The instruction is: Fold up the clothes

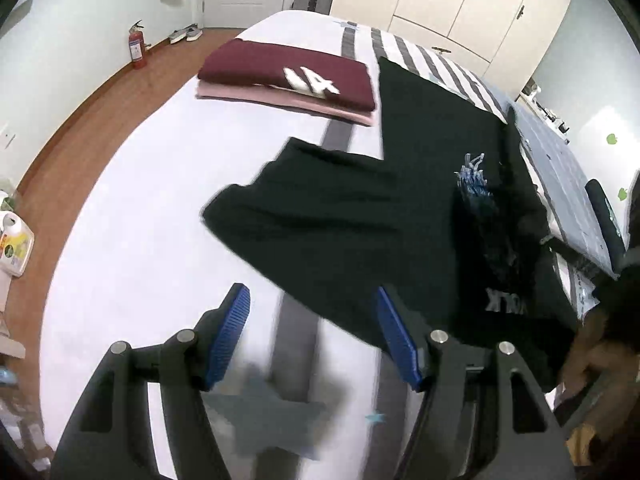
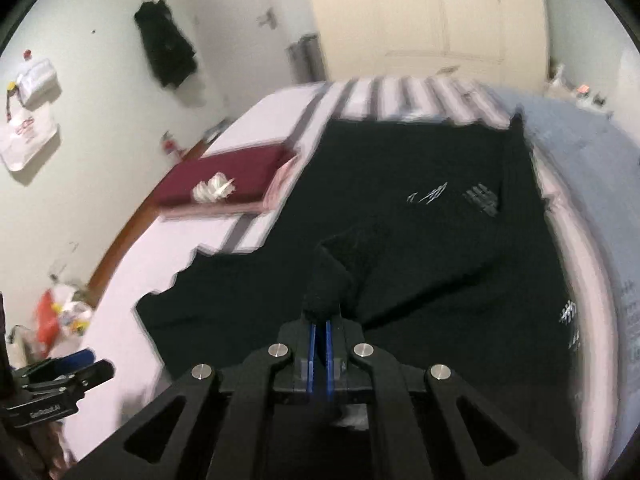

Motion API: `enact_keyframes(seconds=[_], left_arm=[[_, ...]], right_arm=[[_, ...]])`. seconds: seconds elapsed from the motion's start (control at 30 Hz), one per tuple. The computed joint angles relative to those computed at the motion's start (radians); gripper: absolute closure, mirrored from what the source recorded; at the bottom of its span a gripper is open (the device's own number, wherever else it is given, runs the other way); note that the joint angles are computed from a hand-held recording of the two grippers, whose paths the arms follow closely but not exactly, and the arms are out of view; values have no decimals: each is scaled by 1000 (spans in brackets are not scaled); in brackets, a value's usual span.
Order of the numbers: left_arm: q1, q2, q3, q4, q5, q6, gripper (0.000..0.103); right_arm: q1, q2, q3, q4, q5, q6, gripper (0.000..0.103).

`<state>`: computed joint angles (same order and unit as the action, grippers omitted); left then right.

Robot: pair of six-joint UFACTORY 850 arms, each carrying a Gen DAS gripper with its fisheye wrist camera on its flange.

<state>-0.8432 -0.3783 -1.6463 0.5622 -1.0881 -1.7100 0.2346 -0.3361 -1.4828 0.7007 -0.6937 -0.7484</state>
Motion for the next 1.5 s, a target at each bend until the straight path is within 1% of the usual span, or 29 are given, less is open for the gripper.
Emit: enact_keyframes(seconds=[0.07,0.1,0.13,0.23,0.3,0.37,0.4,0.53,0.63,0.73,0.83,0.93,0.97,1.0,1.03,1.07,1.1,1.2,1.27,1.37,1.43,1.5], left_arm=[[6,27,51,13,31,-11,40],[8,35,72,19,47,-16,40],[9,38,85,22,61,-20,40],[17,30,101,6,124,-30,40],[21,8,80,-5,166,-29,40],[23,-24,44,-13,202,-17,40],[23,-46,15,-15,214,-2,40],[28,-146,-112,-46,246,82,40],[47,-213,-185,-101,281,142,40],[62,-238,-201,-103,335,118,40],[70,-257,-220,-89,343,125,40],[85,-272,-228,-138,348,185,41],[90,-277,-229,-160,351,206,46],[95,-283,-231,-185,353,233,62],[101,-289,-233,-211,357,265,71],[106,-296,-235,-237,360,297,85],[109,-303,-241,-248,358,322,95],[107,-313,-262,-212,338,324,99],[111,-292,-240,-181,360,274,100],[117,-245,-203,-95,384,192,100],[125,-221,-188,-67,402,179,100],[132,-209,-189,-57,396,193,100]], right_arm=[[38,-10,31,-11,-22,38,92],[58,-12,43,-18,-24,47,88],[69,6,75,-14,-14,35,86],[42,66,151,52,-33,-37,83],[13,102,187,42,-43,-70,80],[-8,128,212,-6,-39,-70,69],[-21,135,222,-32,-37,-71,68],[-71,132,231,-143,-13,-70,68],[-102,126,242,-189,18,-86,68],[-128,107,241,-178,30,-113,68],[-136,89,243,-158,39,-160,68],[-130,83,254,-150,58,-195,68],[-129,82,257,-150,63,-202,68],[-129,81,260,-142,67,-214,68],[-130,80,262,-133,70,-228,68],[-130,79,263,-127,72,-236,67],[-131,79,265,-121,74,-245,67],[-129,82,270,-116,79,-268,67],[-126,87,273,-120,84,-284,66],[-123,89,269,-114,69,-296,64],[-117,91,269,-108,68,-304,64],[-107,94,270,-99,68,-310,64]])
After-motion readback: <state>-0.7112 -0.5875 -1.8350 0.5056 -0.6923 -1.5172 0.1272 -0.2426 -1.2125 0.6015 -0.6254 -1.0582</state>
